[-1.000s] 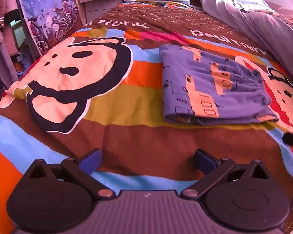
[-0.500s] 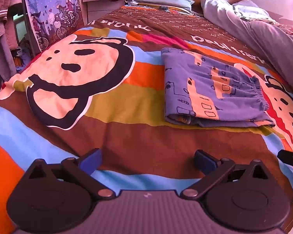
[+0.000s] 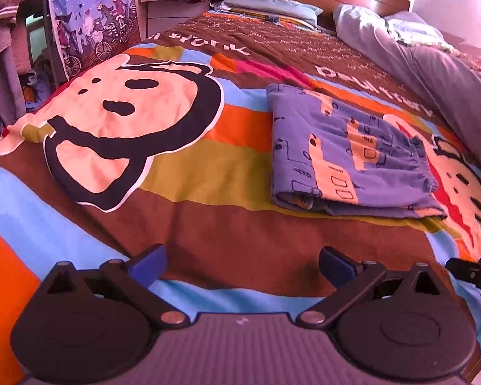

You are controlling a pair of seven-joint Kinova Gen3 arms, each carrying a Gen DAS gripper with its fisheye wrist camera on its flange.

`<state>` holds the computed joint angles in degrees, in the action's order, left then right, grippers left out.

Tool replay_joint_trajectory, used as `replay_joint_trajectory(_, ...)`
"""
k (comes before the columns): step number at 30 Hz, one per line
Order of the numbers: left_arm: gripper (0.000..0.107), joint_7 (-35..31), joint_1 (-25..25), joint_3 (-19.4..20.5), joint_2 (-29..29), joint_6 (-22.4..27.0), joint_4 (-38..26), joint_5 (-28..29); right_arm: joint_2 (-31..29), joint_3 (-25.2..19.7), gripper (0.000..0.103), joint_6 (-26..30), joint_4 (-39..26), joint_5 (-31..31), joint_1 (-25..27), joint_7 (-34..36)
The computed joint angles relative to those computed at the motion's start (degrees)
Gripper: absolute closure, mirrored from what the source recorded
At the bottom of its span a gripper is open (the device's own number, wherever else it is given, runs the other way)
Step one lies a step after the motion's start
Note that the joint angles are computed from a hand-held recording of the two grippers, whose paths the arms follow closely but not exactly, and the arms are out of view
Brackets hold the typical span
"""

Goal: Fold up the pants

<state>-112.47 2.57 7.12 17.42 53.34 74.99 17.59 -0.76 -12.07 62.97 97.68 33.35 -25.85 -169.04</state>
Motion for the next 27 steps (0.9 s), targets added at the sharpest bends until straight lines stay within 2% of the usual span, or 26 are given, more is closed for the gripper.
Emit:
replay_joint_trajectory(3,0.005,-0.85,-1.42,0.38,-0.33,-0.57,0.95,2.69,-0.04,0.01,0.001,0.02,-0.04,-0.09,0.06,0.3)
replay_joint_trajectory(8,0.005,-5.31,-5.87,1.44,-0.72,-0.88,3.09,11.5,-0.16,0.04,0.001,0.18,-0.17,-0.39,0.16,0.17)
replay_joint_trajectory(11,0.005,-6.65,-6.92,1.38,-0.7,-0.64,3.65,14.49,-0.35,0.08,0.001,-0.18,-0.02,-0.46,0.32,-0.57)
replay_joint_trajectory(16,0.005,-7.21,-6.87,1.01,-1.0,-0.97,4.42,16.1,-3.94,-0.26,0.001,-7.41,4.49,0.35,2.3,-7.73)
replay_joint_trajectory(23,0.005,-5.69,-5.51,0.52,-1.32,-1.81,4.59,14.49,-1.7,-1.38,0.001,-4.39,1.94,0.68,2.75,-6.39)
replay_joint_trajectory(27,0.005,-5.1,-5.71,0.52,-2.09,-3.25,5.52,15.31,-1.86,-0.9,0.001,-4.71,2.34,1.08,2.21,-6.82)
